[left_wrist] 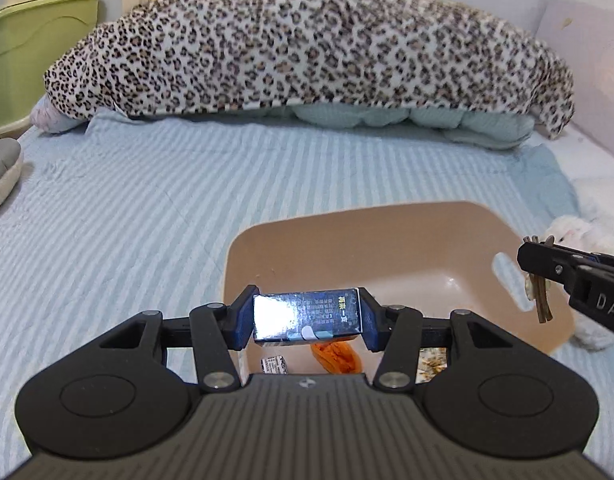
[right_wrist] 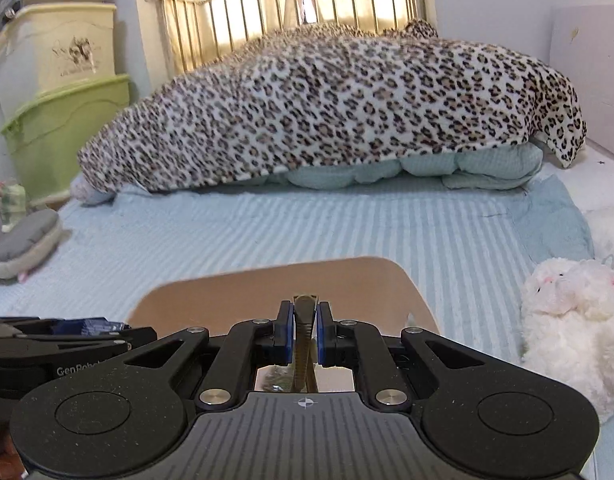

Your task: Organize objects

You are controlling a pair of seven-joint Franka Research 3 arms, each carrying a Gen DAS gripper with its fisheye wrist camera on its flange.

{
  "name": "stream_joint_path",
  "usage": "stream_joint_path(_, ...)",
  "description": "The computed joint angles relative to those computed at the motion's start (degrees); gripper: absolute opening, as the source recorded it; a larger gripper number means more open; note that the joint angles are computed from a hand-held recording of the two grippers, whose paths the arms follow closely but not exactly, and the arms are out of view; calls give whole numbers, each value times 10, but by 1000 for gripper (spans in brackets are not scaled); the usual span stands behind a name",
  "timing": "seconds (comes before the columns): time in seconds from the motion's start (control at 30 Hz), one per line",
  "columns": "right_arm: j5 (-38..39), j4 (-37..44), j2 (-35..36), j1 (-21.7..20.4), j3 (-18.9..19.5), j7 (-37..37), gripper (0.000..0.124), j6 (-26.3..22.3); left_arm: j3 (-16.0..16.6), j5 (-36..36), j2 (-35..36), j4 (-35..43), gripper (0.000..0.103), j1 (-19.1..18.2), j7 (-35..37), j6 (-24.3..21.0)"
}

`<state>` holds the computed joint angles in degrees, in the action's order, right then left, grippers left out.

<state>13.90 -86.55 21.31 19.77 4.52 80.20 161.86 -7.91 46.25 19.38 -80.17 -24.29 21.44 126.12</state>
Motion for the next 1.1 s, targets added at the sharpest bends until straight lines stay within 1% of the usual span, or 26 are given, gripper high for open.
stream_joint_path(0.07, -27, 14, 17, 15, -19, 22, 10, -9, -1, -12, 25, 28, 53, 1, 25, -15)
stream_joint_path(0.13, -45, 26, 31, 23, -29, 40, 10, -22, -1, -27, 48, 52, 53, 1, 59, -31)
stream_joint_path(0.23, -52, 34, 40, 20, -27, 50, 11, -47, 0, -56, 70, 73, 53, 0, 100, -45)
stream_joint_path(0.27, -50, 41, 44, 15, -22, 45, 11, -64, 1, -63, 71, 71, 53, 0, 103, -45)
stream_joint_path(0.33, -48, 44, 44, 10, -17, 38, 12, -81, 1, -81, 68, 65, 54, 3, 110, -43)
stream_joint_path(0.37, -47, 44, 43, 8, -16, 34, 17, -88, 1, -87, 65, 61, 54, 3, 111, -43)
stream_joint_path(0.4, -46, 43, 40, 7, -16, 33, 29, -91, 3, -88, 61, 57, 54, 2, 111, -42)
stream_joint_path(0.43, -40, 38, 35, 2, -12, 28, 33, -93, 4, -86, 60, 59, 58, 0, 112, -49)
stream_joint_path(0.47, -34, 32, 29, -1, -9, 24, 45, -91, 6, -83, 63, 71, 69, -5, 116, -65)
stream_joint_path(0.5, -29, 21, 20, -4, -8, 20, 57, -84, 7, -78, 65, 81, 74, -11, 118, -79)
stream_joint_path(0.57, -19, -3, 0, -10, -3, 4, 67, -69, 8, -66, 51, 67, 77, -16, 110, -74)
stream_joint_path(0.67, -17, -35, -32, -12, -4, -9, 79, -66, 2, -62, 29, 49, 81, -17, 107, -70)
stream_joint_path(0.73, -7, -52, -52, -18, -1, -20, 81, -74, -1, -53, 14, 37, 84, -20, 101, -72)
stream_joint_path(0.87, 0, -93, -94, -22, -3, -24, 87, -86, -12, -46, -20, 3, 84, -18, 86, -71)
stream_joint_path(1.03, -17, -155, -150, -21, -5, -25, 87, -86, -30, -44, -59, -38, 84, -15, 67, -76)
stream_joint_path(1.1, -21, -180, -170, -21, -4, -27, 87, -83, -38, -51, -78, -62, 84, -9, 58, -65)
